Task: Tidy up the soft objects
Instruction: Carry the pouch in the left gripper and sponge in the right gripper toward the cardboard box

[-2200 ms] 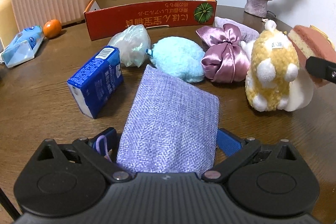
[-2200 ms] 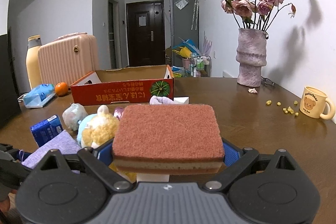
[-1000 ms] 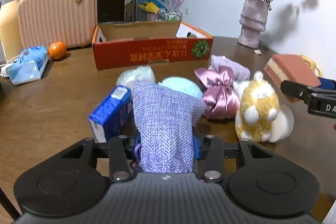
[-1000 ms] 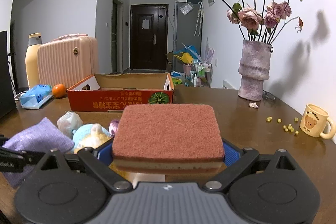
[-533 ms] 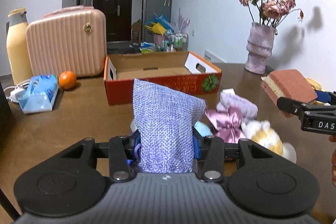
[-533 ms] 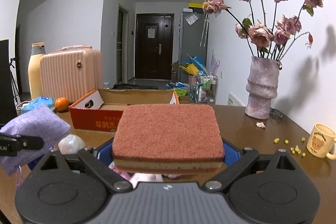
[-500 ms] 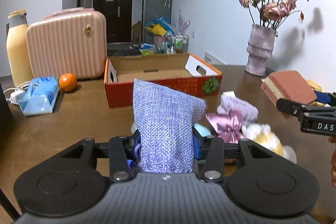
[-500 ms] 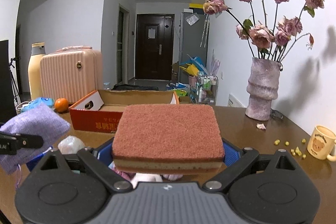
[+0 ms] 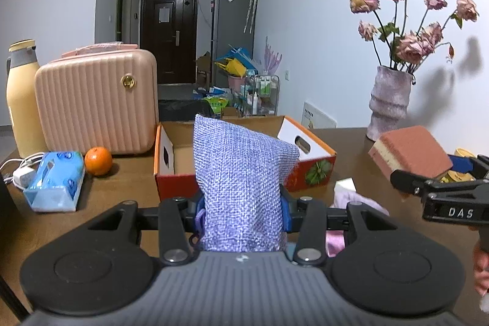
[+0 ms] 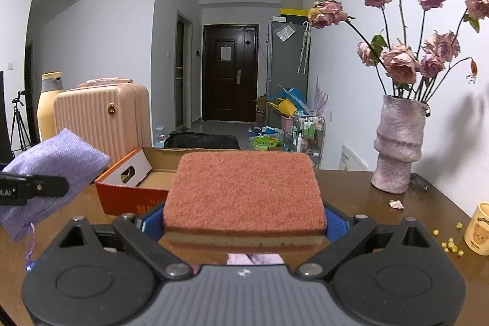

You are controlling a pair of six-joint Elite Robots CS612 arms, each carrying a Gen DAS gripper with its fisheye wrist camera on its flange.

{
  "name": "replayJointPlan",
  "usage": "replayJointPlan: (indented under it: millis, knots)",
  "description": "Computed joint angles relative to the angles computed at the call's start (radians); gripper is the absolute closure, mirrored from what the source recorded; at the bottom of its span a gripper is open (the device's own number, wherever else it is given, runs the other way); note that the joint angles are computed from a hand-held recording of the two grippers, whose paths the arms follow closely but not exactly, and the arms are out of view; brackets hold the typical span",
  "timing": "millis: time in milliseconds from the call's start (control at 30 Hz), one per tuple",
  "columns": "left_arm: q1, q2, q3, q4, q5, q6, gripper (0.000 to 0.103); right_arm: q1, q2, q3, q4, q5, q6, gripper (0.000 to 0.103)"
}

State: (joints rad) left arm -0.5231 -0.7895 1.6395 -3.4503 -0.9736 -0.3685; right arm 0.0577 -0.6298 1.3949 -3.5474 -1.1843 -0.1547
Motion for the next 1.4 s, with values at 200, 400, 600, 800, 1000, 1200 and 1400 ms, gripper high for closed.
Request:
replayJointPlan:
  millis: [200,400,600,800,1000,1200,1400]
  knots:
    - [0.02,0.024,-0.057,-0.001,-0.01,0.024,0.058,0.016,0.027,-0.071,0.052,-0.006,-0.004,0.005]
    - [0.044,0.051,-0.118,0.011,-0.037,0.054,0.058,0.031,0.058,-0.147,0.1,-0.018,-0.019,0.005]
    - [0.065,0.083,-0.189,0.063,-0.051,0.054,0.058,0.046,0.097,-0.244,0.171,-0.032,-0.054,0.005]
    - [0.086,0.117,-0.269,0.119,-0.043,0.046,0.058,0.064,0.144,-0.361,0.275,-0.053,-0.077,0.005]
    - [0.11,0.158,-0.362,0.183,-0.034,0.039,0.058,0.081,0.207,-0.509,0.407,-0.065,-0.058,0.005]
    - [0.13,0.205,-0.446,0.231,-0.022,0.017,0.058,0.099,0.286,-0.658,0.513,-0.089,-0.069,0.005]
    - [0.151,0.254,-0.51,0.254,-0.01,-0.005,0.058,0.114,0.357,-0.769,0.562,-0.111,-0.072,0.005]
